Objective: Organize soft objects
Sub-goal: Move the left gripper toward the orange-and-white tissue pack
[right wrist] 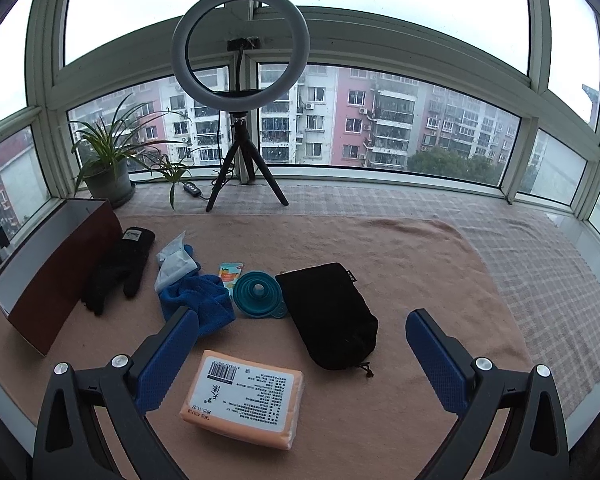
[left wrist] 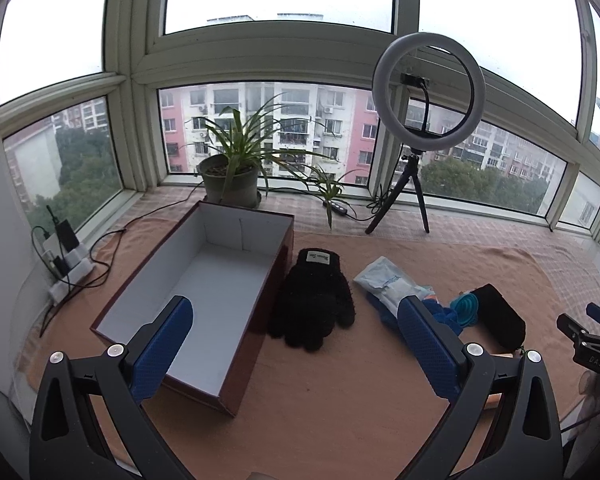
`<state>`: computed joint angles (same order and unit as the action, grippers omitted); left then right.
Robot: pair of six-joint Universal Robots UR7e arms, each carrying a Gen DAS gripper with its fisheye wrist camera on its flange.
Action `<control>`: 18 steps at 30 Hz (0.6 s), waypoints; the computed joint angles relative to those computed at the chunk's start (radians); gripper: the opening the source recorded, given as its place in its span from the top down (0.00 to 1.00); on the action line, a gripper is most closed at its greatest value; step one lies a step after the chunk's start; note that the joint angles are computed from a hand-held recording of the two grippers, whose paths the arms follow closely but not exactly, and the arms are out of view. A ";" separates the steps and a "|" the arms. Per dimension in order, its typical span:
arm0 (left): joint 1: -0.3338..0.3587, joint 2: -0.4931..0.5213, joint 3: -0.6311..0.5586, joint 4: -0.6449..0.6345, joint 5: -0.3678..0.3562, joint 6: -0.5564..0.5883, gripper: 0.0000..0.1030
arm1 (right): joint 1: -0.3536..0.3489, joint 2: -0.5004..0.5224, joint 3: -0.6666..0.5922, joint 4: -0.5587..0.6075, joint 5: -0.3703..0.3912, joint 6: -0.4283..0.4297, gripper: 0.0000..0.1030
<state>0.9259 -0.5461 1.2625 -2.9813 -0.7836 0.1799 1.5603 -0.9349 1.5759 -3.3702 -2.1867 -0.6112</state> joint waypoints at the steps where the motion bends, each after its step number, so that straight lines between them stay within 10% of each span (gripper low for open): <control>1: 0.000 0.002 -0.003 0.010 -0.008 -0.004 0.01 | -0.004 -0.006 0.004 0.014 0.008 0.006 0.01; 18: 0.008 0.063 -0.059 0.207 -0.174 -0.100 0.01 | -0.103 -0.108 0.049 0.250 0.145 0.217 0.01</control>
<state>0.9341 -0.4833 1.2034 -2.7745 -0.9575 0.0798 1.4575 -1.0430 1.6245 -3.1203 -2.0417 -0.3944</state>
